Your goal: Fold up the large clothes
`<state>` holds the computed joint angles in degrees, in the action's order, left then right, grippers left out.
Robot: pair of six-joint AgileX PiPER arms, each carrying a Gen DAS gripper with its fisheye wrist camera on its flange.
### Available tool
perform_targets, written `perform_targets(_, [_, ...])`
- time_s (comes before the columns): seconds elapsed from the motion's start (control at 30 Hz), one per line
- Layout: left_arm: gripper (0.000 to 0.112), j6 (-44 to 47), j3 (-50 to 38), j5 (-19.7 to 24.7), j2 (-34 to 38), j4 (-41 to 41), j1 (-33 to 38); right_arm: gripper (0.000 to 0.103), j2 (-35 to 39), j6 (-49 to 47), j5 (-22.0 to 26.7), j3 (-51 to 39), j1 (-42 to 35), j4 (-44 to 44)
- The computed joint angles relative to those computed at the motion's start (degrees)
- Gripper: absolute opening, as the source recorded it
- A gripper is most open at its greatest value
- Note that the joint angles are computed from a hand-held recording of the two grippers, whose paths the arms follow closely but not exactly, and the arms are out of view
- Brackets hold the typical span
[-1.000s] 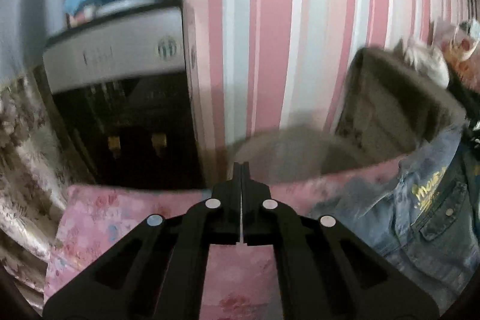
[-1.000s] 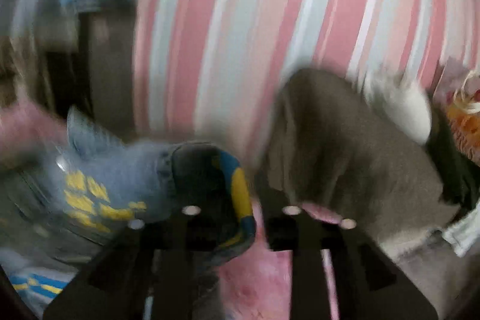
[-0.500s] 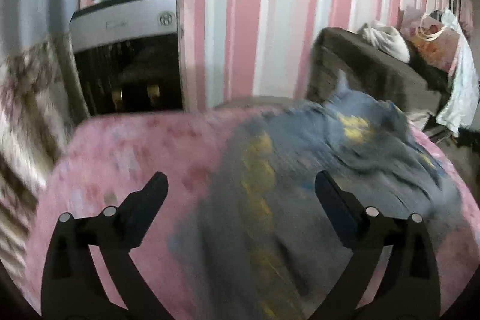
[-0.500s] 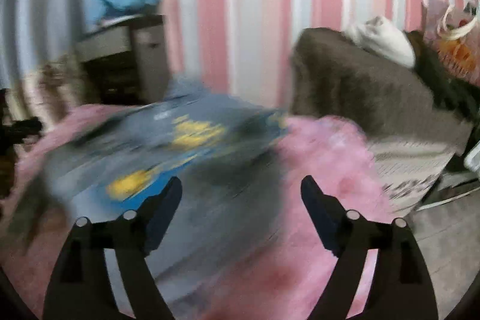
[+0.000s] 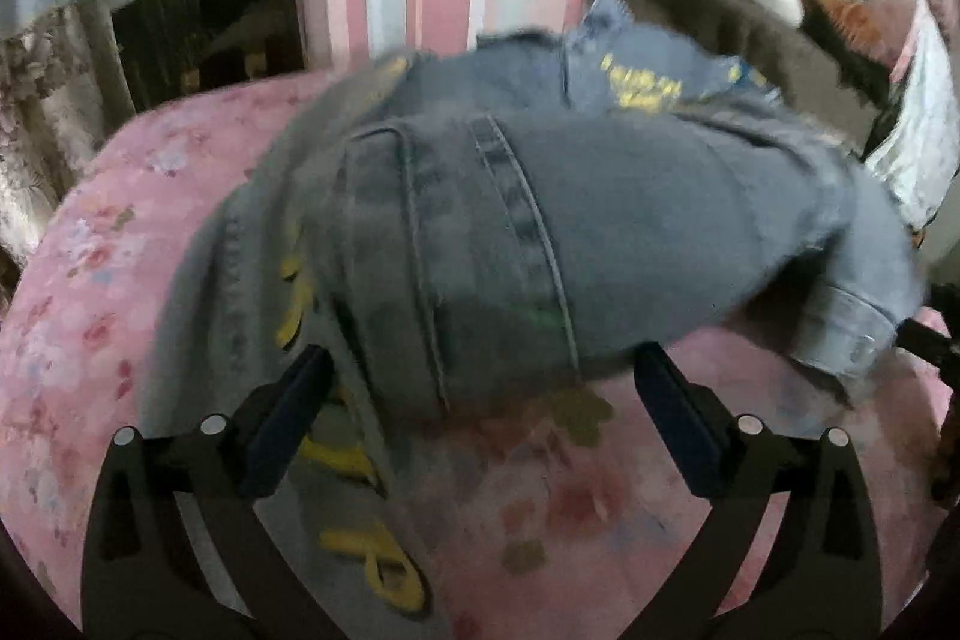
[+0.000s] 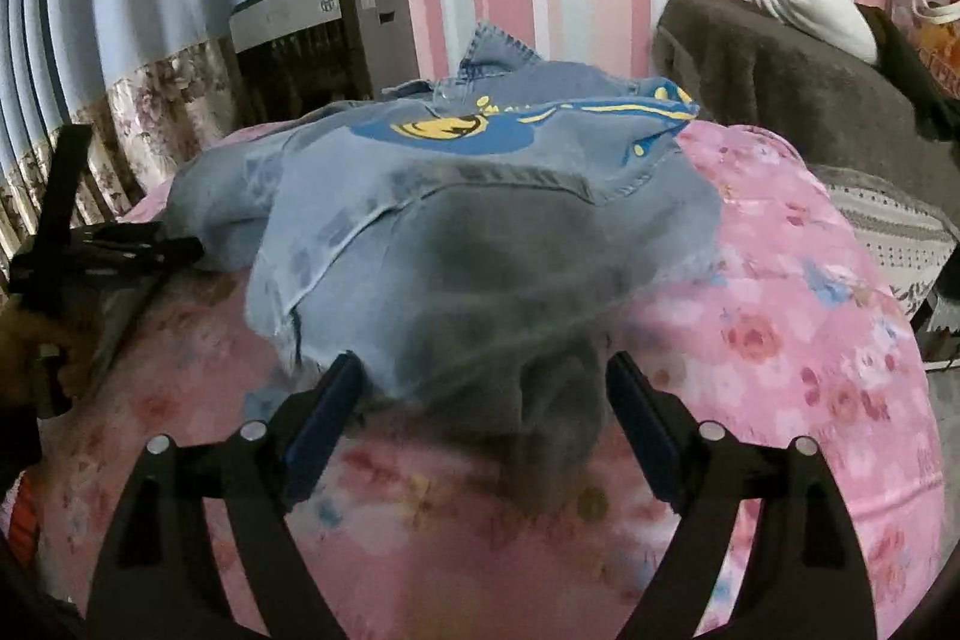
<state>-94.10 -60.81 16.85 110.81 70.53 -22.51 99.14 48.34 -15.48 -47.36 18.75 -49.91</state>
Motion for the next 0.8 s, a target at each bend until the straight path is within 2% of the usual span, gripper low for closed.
perform_targets(0.1, [0.1, 10.6, -6.95, 3.35, 4.3, -8.55, 0.85, 0.083, 3.93, 11.61, -0.48, -4.91, -0.52, -11.88])
perform_targets(0.13, [0.1, 13.08, -8.83, 3.78, 5.42, -10.7, 1.33, 0.078, 4.51, 14.68, -1.56, -5.66, -0.73, -14.76])
perform_targets(0.17, [0.1, 13.27, -10.04, 3.94, 6.04, -10.67, 1.79, 0.054, 5.32, 19.1, -3.74, -6.62, -1.45, -19.11])
perform_targets(0.2, [0.1, 13.29, -10.79, 3.83, 6.39, -10.32, 2.1, 0.043, 6.09, 21.9, -5.13, -7.69, -2.05, -21.71])
perform_targets(0.23, [0.1, 13.89, -11.54, 3.29, 6.75, -10.51, 2.51, 0.038, 6.43, 22.41, -5.2, -8.48, -1.85, -22.02])
perform_targets(0.27, [0.094, 12.21, -11.54, 1.19, 6.75, -8.76, 3.41, 0.032, 6.52, 21.39, -5.52, -8.86, -1.51, -21.33])
perform_targets(0.3, [0.076, 10.4, -11.01, -0.57, 6.28, -7.16, 4.03, 0.031, 6.65, 22.29, -6.18, -9.43, -1.45, -22.37])
perform_targets(0.33, [0.065, 10.57, -11.21, -2.29, 6.13, -7.46, 4.79, 0.03, 6.53, 24.64, -7.84, -10.01, -1.87, -24.4])
perform_targets(0.37, [0.048, 13.03, -11.34, -4.2, 5.53, -9.9, 5.85, 0.028, 6.26, 27.07, -9.68, -10.48, -2.55, -26.48])
perform_targets(0.4, [0.037, 17.78, -11.61, -5.03, 4.91, -14.33, 6.45, 0.028, 5.81, 29.62, -11.92, -11.02, -3.42, -28.65])
perform_targets(0.47, [0.027, 29.24, -12.08, -5.62, 2.77, -24.73, 7.04, 0.027, 4.26, 34.96, -18.11, -12.06, -6.02, -32.89])
perform_targets(0.5, [0.023, 34.97, -11.54, -6.04, 0.69, -29.65, 7.48, 0.027, 3.33, 38.49, -23.54, -12.99, -8.24, -35.26])
perform_targets(0.53, [0.021, 40.69, -11.27, -5.64, -1.17, -34.64, 7.73, 0.027, 2.68, 41.02, -26.87, -13.95, -9.5, -36.71])
perform_targets(0.6, [0.019, 52.15, -11.33, -3.84, -5.46, -44.3, 8.12, 0.027, 3.13, 46.34, -38.17, -16.57, -13.98, -37.77])
perform_targets(0.63, [0.019, 57.88, -12.23, -2.06, -7.29, -49.7, 8.24, 0.027, 4.01, 48.11, -42.24, -17.77, -15.72, -37.87])
perform_targets(0.7, [0.022, 66.17, -14.06, 0.49, -9.66, -55.64, 8.49, 0.028, 5.82, 52.39, -47.69, -19.62, -18.81, -36.24])
perform_targets(0.73, [0.026, 68.24, -16.44, 3.6, -9.32, -56.42, 8.28, 0.032, 6.43, 55.49, -47.57, -20.54, -19.69, -36.41])
perform_targets(0.77, [0.034, 68.02, -19.04, 7.13, -8.28, -55.02, 7.8, 0.035, 6.14, 57.35, -45.16, -21.37, -19.84, -38.85])
perform_targets(0.8, [0.052, 65.5, -20.72, 9.75, -7.35, -51.32, 7.34, 0.049, 4.63, 58.38, -40.46, -21.36, -19.35, -42.67])
